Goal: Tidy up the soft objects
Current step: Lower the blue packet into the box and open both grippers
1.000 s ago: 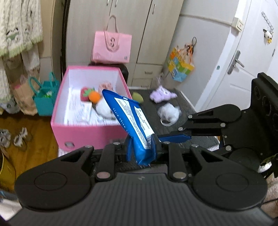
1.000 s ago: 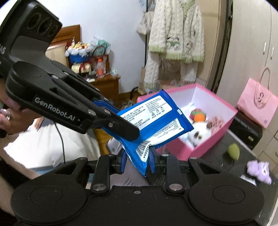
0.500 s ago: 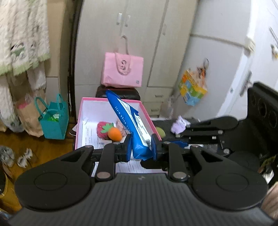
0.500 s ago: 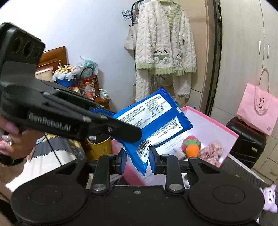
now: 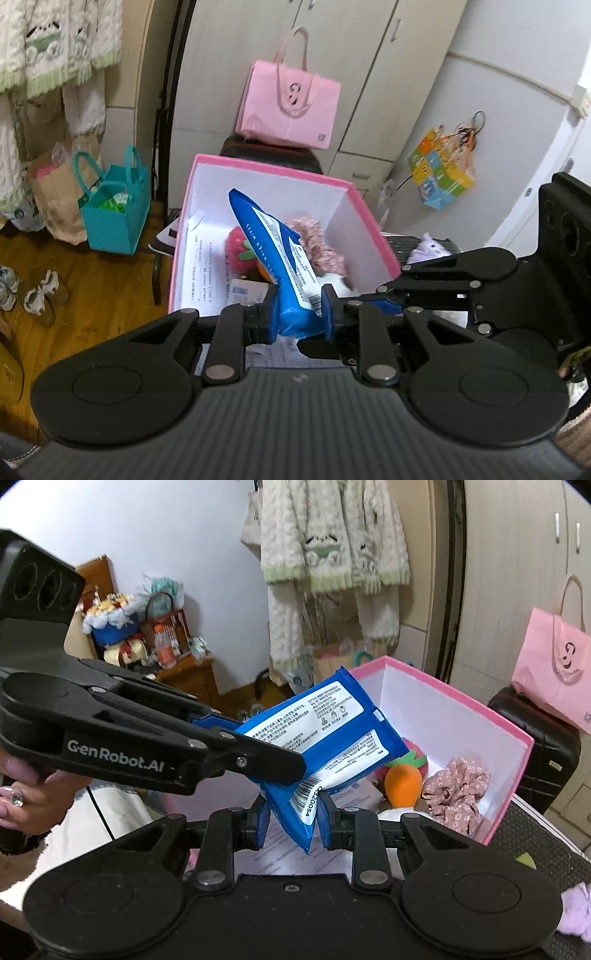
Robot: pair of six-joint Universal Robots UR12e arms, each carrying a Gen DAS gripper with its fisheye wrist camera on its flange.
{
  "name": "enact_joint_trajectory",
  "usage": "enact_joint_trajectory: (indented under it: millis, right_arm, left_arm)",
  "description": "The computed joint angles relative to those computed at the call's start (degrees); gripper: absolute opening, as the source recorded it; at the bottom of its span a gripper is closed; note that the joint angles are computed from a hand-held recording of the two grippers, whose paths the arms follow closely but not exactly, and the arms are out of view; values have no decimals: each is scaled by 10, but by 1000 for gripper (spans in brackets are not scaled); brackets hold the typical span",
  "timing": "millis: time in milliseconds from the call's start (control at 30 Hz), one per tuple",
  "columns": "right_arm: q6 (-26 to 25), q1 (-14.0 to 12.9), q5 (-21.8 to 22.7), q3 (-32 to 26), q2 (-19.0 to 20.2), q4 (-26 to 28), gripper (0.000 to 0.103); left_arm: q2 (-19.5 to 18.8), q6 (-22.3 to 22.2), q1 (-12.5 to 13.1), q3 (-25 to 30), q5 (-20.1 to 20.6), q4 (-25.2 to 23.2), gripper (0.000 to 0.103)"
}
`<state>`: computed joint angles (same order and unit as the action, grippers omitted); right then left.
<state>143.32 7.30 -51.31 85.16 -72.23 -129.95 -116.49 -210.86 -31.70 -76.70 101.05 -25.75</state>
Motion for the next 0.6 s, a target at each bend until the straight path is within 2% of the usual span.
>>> enact_joint_trajectory:
  millis: [200, 267, 333, 400, 433, 500, 600]
  right_arm:
    - [-18, 4, -11, -28, 22, 47, 33]
    - [-27, 5, -16, -30, 23, 54, 34]
    - [-48, 9, -30, -32, 22, 63, 37]
    - [-46, 12, -48, -23, 18, 42, 40]
    - [-48, 13, -55, -20, 16, 36, 42]
    - [-56, 11, -53, -15, 11, 37, 51]
    - [-50, 4, -46, -3, -1, 24, 53]
  left_arm:
    - [-8, -20, 7, 3, -13, -18, 22]
    - [-8, -16, 5, 4, -6, -26, 23]
    - [-13, 20, -8, 15, 40, -48, 30]
    - [-15, 48, -21, 18, 91, -47, 38]
    - [-12, 54, -24, 15, 93, -48, 39]
    - [-4, 47, -26, 8, 96, -46, 41]
    - [7, 52, -33, 0, 119, -40, 42]
